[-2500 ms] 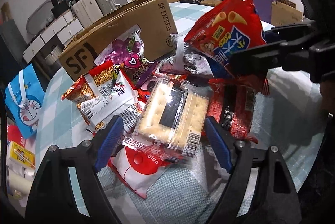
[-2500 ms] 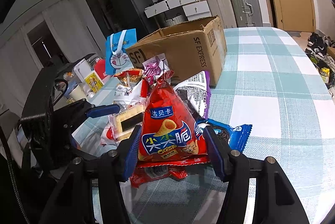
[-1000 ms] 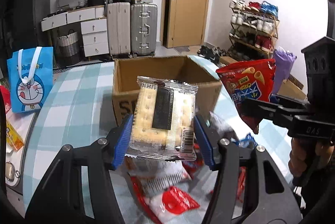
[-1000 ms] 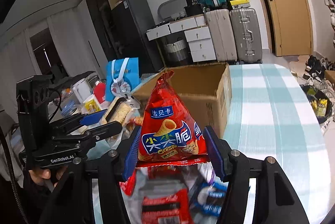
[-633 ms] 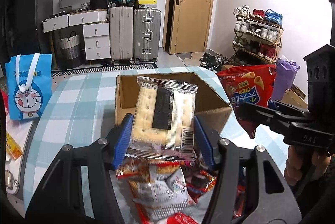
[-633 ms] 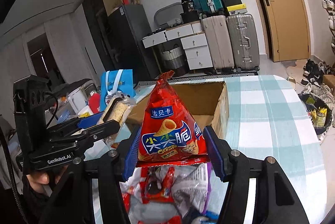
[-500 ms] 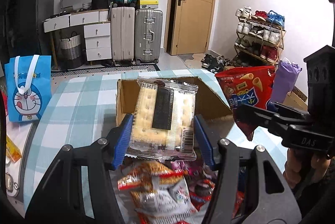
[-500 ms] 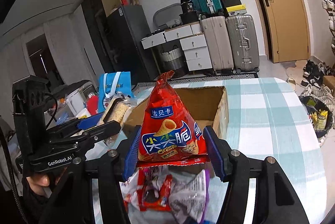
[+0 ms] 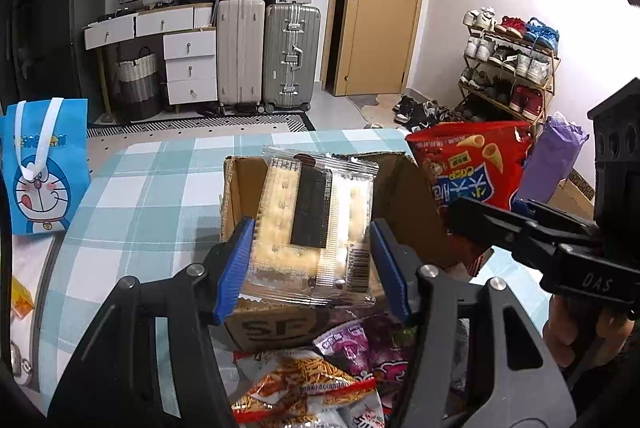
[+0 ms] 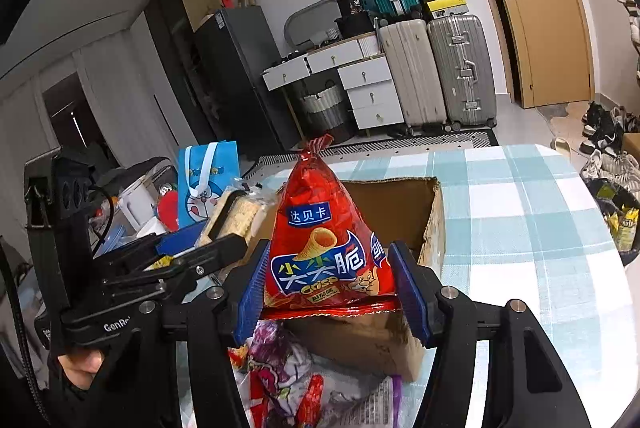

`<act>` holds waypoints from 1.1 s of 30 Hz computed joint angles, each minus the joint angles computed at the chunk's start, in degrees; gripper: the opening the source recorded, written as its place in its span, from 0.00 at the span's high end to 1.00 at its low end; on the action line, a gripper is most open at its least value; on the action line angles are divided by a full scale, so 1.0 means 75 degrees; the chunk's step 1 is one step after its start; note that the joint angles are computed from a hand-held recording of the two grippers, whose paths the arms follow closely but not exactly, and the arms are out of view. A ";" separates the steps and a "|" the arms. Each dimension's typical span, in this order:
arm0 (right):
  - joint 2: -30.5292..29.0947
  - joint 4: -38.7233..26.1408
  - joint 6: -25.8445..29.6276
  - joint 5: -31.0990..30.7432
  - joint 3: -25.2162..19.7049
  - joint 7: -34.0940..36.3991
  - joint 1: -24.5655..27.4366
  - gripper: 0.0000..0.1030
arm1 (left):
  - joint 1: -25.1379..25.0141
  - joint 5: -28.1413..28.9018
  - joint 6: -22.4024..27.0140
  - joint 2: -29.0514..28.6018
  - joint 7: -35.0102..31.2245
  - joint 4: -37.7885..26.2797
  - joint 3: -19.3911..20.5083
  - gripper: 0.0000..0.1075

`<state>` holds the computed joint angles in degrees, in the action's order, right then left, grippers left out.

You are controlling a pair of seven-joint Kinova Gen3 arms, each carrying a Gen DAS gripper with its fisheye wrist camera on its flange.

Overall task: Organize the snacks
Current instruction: 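Carry both held snacks over the cardboard box and release them inside, then withdraw both tools from the box back toward the snack pile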

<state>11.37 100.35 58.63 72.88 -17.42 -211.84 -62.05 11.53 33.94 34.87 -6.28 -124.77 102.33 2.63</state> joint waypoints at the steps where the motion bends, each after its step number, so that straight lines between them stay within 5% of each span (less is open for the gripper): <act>1: 0.0007 0.0004 -0.0058 0.0016 0.0021 -0.0010 0.0035 0.42 | -0.0010 -0.0145 -0.0040 0.0070 0.0142 -0.0048 0.0070 0.48; 11: 0.0171 -0.0182 -0.0392 -0.0241 0.0168 0.0207 0.0199 0.42 | -0.0025 -0.0353 -0.0170 0.0482 0.0408 -0.0374 0.0315 0.48; 13: 0.0197 -0.0230 -0.0378 -0.0296 0.0203 0.0343 0.0175 0.40 | -0.0035 -0.0416 -0.0117 0.0420 0.0411 -0.0359 0.0317 0.44; 14: 0.0205 -0.0266 -0.0310 -0.0311 0.0209 0.0395 0.0134 0.38 | -0.0048 -0.0366 -0.0105 0.0359 0.0347 -0.0305 0.0280 0.33; 15: 0.0212 -0.0312 -0.0184 -0.0325 0.0204 0.0468 0.0068 0.31 | -0.0063 -0.0314 -0.0153 0.0262 0.0313 -0.0204 0.0239 0.21; 20: 0.0154 -0.0263 0.0456 -0.0242 0.0082 0.0474 -0.0308 0.00 | -0.0079 0.0318 -0.0115 -0.0272 -0.0274 0.0420 -0.0267 0.05; 33: 0.0169 -0.0080 0.1969 -0.1405 -0.0388 0.0052 -0.1241 0.01 | 0.0011 0.0089 0.0167 -0.1659 -0.0768 0.2095 -0.1169 0.05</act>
<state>12.63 99.75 73.40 62.35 -20.33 -211.46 -71.36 11.62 34.60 36.12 -18.73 -130.52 118.05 -6.14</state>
